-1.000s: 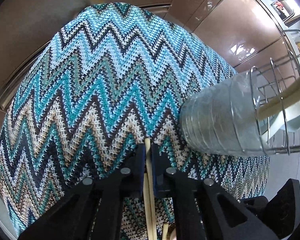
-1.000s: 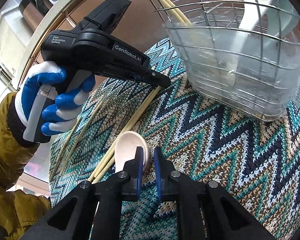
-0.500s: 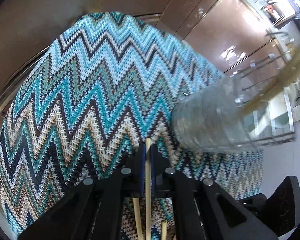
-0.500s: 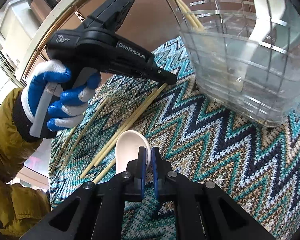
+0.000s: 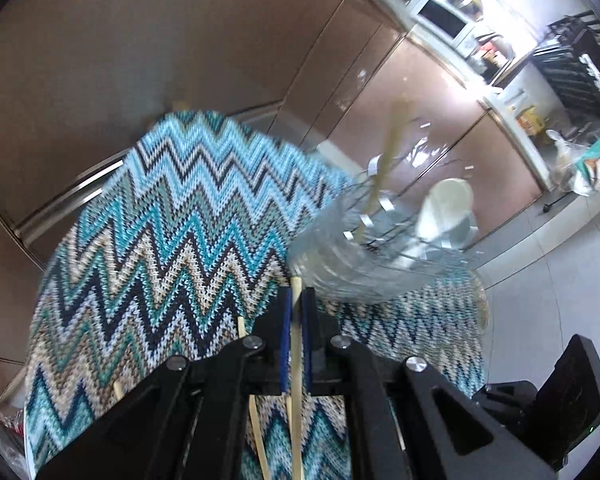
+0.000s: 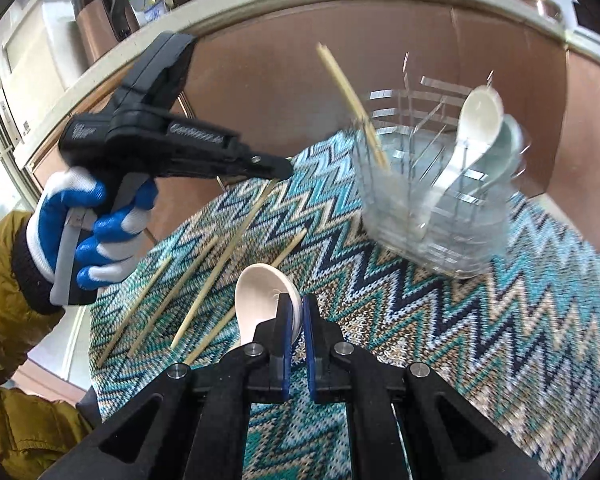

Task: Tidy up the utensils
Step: 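Carry the chopstick into the holder with the left tool while the right tool drops the pinkish spoon in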

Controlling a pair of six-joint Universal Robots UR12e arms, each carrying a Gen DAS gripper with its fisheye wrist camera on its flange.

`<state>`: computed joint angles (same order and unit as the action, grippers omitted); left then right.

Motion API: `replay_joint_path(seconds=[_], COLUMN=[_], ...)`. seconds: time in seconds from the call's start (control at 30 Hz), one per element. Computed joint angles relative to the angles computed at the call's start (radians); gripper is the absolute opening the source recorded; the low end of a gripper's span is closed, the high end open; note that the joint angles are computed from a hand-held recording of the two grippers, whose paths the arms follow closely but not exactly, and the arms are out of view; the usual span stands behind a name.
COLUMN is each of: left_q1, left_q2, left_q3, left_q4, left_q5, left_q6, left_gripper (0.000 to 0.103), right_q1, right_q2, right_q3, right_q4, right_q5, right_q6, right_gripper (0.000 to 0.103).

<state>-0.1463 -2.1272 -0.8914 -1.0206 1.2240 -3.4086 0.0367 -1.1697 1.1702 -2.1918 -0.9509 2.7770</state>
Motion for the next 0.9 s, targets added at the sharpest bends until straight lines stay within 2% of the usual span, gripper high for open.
replay_joint_path(seconds=[0.13,0.3,0.53,0.9], left_q1=[-0.007,-0.018,-0.017,-0.039], left_q2=[0.070,0.127,0.219,0.288], left_q3=[-0.083,-0.140,-0.238,-0.293], left_q4=[0.087,0.172,0.304,0.497], left_q5=[0.021,0.053,0.062,0.128], left_q6=[0.002,0.002,0.010,0.045], left_gripper=[0.004,0.004,0.004,0.004], right_q1=[0.001,-0.004,0.006,0.014], right_q2=[-0.042,-0.100,-0.185,-0.253], right_q3=[0.045,0.101,0.183,0.218], right_q4=[-0.089,-0.182,-0.316,-0.485], right_q5=[-0.045,-0.097,-0.174,-0.251], right_q6=[0.040,0.076,0.133,0.187], right_gripper=[0.006,0.006,0.006,0.006])
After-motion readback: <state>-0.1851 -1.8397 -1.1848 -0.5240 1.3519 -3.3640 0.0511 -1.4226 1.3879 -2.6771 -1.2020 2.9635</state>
